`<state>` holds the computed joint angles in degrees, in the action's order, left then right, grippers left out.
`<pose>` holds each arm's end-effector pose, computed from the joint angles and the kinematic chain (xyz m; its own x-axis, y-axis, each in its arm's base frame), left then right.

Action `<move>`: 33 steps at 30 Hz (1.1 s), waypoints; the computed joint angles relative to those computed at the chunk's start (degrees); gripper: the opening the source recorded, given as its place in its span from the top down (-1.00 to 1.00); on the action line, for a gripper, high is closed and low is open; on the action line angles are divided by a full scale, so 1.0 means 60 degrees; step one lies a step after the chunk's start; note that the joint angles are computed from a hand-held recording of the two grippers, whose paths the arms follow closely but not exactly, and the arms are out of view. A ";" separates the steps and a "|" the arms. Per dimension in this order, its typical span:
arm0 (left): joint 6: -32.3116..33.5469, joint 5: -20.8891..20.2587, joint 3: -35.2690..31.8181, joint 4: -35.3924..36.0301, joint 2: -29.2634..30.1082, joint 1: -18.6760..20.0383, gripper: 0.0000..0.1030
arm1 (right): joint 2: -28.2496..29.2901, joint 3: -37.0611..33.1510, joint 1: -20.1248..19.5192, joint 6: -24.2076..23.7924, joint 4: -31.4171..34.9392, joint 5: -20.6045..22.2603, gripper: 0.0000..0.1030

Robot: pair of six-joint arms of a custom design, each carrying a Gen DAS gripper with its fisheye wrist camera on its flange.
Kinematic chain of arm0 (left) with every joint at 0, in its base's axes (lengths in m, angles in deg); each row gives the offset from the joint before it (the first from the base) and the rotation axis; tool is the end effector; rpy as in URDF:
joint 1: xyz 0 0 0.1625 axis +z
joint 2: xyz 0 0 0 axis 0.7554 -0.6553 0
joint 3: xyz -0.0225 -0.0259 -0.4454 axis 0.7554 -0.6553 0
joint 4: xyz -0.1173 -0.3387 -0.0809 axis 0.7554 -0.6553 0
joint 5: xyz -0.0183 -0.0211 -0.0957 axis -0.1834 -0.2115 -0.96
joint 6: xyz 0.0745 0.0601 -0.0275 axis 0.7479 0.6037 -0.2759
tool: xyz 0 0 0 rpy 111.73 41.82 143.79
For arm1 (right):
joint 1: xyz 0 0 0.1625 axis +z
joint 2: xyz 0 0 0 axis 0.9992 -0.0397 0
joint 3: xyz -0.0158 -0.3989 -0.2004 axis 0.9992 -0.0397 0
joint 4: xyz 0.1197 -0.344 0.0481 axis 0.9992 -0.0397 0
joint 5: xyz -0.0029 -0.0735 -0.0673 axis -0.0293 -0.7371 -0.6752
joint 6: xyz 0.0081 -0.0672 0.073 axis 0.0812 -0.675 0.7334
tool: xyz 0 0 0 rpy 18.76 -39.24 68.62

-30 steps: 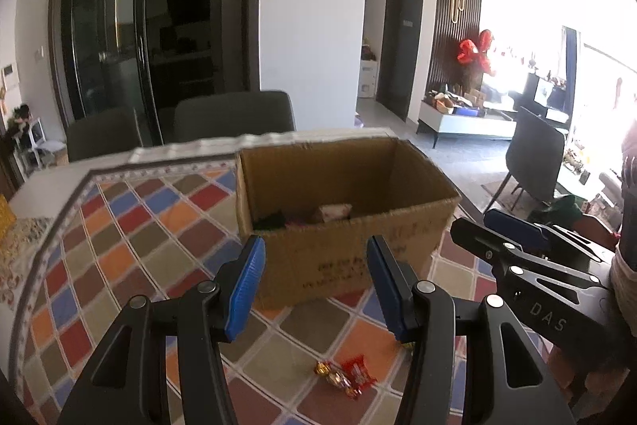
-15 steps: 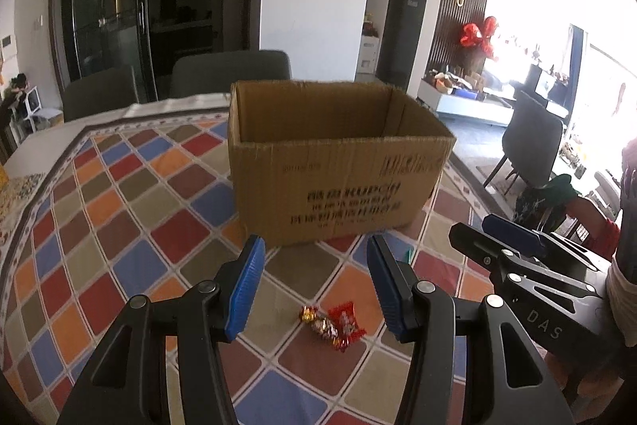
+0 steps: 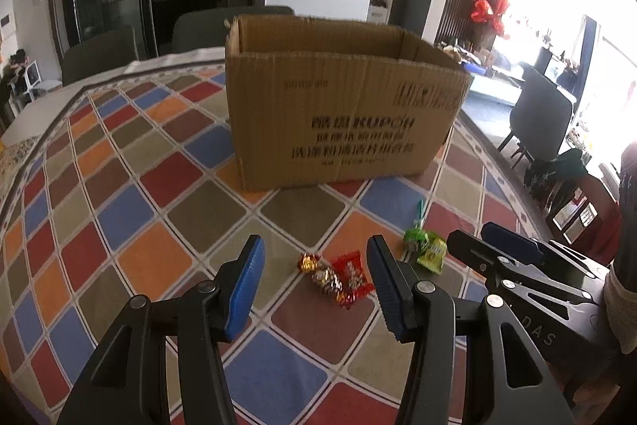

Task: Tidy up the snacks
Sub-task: 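Move both tools back toward the remaining candies on the cloth, then grasp the gold-wrapped candy with the left tool while the right grasps the yellow-green candy bag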

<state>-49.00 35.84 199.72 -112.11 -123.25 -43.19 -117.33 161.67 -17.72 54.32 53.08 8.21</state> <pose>-0.3654 -0.2431 -0.0233 -0.7834 -0.0817 -0.6162 0.3657 0.7410 -0.5632 0.0336 -0.2875 0.2663 -0.7947 -0.3230 0.5139 -0.5517 0.7375 -0.3895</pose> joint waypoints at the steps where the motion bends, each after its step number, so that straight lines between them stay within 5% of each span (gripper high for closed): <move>1: 0.0004 -0.0064 0.0018 -0.0073 0.0041 0.0026 -0.02 | 0.0069 0.0006 -0.0011 0.0014 -0.0029 0.0090 0.11; 24: 0.0830 -0.0973 0.0334 -0.2271 0.1019 0.1058 0.00 | 0.1281 -0.0126 -0.0405 0.0367 -0.0688 0.1138 0.11; 33: 0.1099 -0.1017 0.0283 -0.2520 0.1174 0.1325 0.18 | 0.1480 -0.0221 -0.0307 0.0314 -0.0973 0.1318 0.11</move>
<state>-42.40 29.74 201.41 -127.23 -116.20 -35.24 -108.45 160.35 -19.56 56.20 47.24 16.12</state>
